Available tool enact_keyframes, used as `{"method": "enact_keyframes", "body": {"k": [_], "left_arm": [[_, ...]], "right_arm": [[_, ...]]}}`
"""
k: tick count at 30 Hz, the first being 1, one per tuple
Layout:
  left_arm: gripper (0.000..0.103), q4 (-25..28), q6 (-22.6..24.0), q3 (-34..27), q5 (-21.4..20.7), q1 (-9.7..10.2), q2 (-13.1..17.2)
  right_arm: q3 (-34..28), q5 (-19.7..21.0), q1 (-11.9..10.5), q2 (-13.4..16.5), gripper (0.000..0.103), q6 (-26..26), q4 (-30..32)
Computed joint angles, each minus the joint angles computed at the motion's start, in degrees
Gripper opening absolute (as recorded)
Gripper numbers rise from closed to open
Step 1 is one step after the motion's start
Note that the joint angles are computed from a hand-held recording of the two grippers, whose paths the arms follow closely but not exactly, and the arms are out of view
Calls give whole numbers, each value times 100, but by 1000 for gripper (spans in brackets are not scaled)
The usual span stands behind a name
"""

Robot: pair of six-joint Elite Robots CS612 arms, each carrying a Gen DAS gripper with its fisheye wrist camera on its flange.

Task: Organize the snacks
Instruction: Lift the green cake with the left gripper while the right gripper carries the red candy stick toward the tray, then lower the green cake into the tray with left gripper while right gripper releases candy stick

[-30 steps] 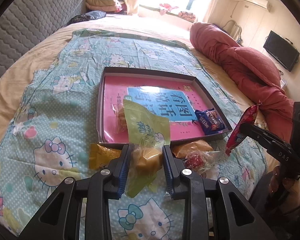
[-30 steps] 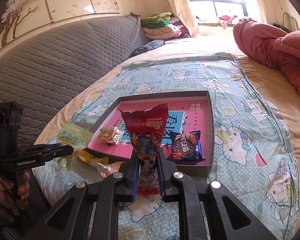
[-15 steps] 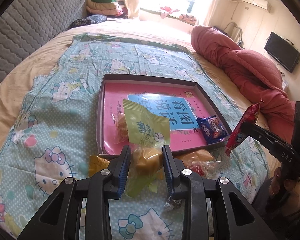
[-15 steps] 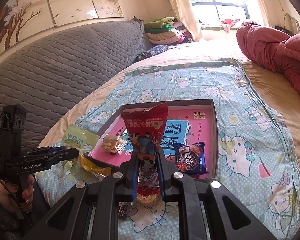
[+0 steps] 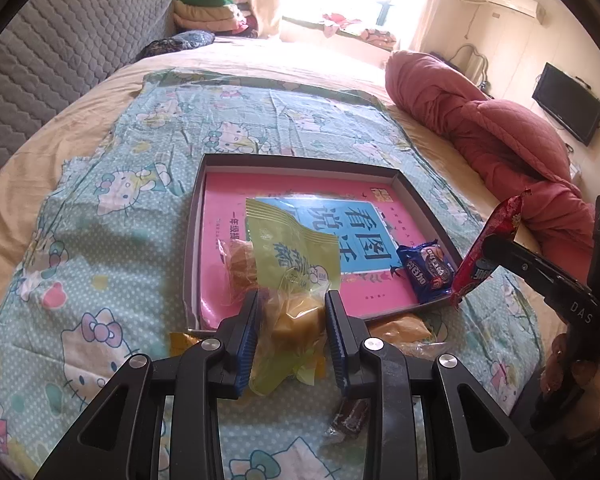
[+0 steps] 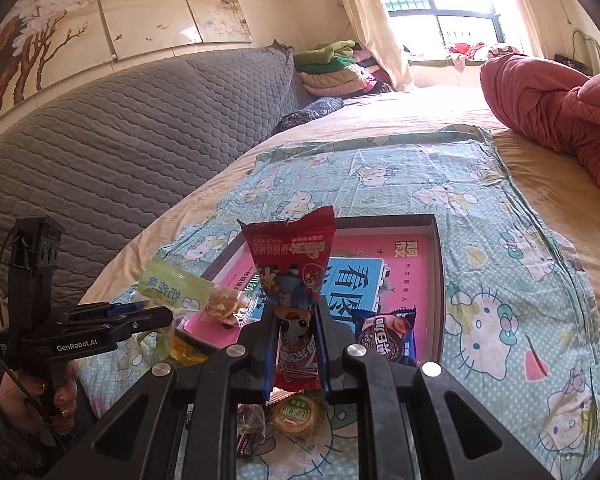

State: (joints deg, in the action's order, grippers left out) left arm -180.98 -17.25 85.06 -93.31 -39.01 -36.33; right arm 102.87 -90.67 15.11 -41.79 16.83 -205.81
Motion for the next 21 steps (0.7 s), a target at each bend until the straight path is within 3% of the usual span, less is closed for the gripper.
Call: {"method": "enact_keyframes", "body": {"k": [21], "left_arm": [[33,312,58,-629,-96,-94,333]], "right_arm": [[-274,-14,-57,114,17,-67,301]]}}
